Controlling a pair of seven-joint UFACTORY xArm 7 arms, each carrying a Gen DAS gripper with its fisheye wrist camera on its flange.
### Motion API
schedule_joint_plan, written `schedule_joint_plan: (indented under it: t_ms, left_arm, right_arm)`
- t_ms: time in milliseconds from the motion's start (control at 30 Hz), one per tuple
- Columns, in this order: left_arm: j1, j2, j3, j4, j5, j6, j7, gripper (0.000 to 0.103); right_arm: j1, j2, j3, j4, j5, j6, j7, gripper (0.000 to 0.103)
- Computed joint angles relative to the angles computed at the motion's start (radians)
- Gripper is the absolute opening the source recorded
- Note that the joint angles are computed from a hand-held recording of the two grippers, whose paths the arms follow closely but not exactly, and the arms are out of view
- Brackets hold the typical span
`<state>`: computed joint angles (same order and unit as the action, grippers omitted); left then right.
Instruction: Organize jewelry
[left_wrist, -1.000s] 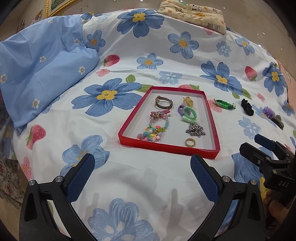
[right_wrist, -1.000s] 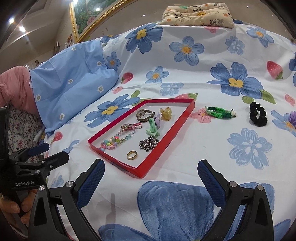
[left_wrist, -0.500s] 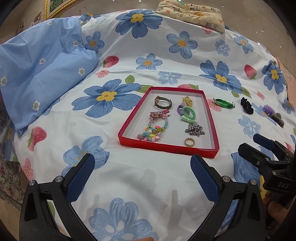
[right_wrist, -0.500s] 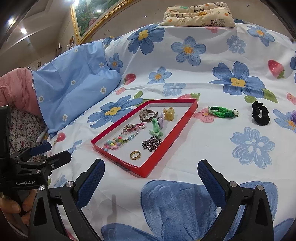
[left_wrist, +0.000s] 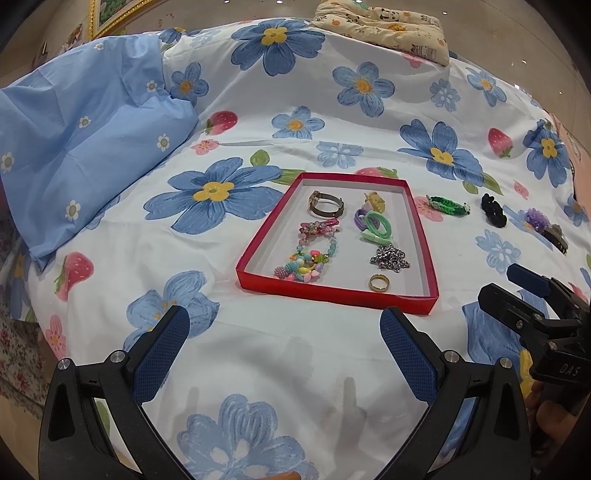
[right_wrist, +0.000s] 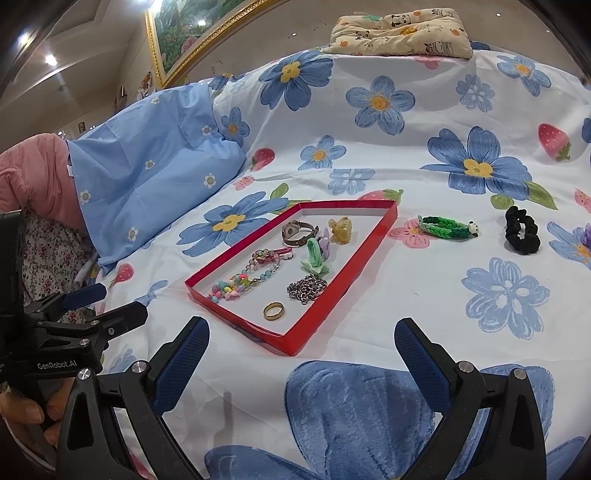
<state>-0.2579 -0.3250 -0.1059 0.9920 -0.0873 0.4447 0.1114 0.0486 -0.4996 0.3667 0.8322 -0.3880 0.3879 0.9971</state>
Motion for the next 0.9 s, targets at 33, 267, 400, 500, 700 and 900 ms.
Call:
schedule_joint_plan:
  t_ms: [33, 267, 400, 500, 700, 900]
  left_arm:
    - [0.002, 0.001, -0.002, 0.001, 0.002, -0.001, -0.004, 0.103]
    - [0.000, 0.002, 0.001, -0.002, 0.004, -0.003, 0.004, 0.103]
    - [0.000, 0.004, 0.001, 0.000, 0.003, -0.003, 0.005, 0.103]
    - [0.000, 0.004, 0.001, 0.000, 0.005, -0.004, 0.006, 0.103]
    - [0.003, 0.002, -0.001, -0.002, 0.008, -0.007, 0.002, 0.103]
    - [0.001, 0.004, 0.001, -0.002, 0.007, -0.011, 0.007, 0.103]
  right_arm:
    - [0.000, -0.002, 0.001, -0.001, -0.001, 0.001, 0.001, 0.102]
    - [-0.001, -0.001, 0.003, 0.001, -0.007, 0.002, 0.005, 0.102]
    - [0.002, 0.001, 0.001, 0.005, -0.007, -0.002, 0.001, 0.102]
    - [0.005, 0.002, -0.001, 0.009, -0.006, -0.002, -0.005, 0.102]
    - [0.006, 0.005, -0.002, 0.013, -0.006, -0.006, -0.013, 0.102]
    - [0.004, 0.003, 0.002, 0.012, -0.008, -0.006, -0.015, 0.102]
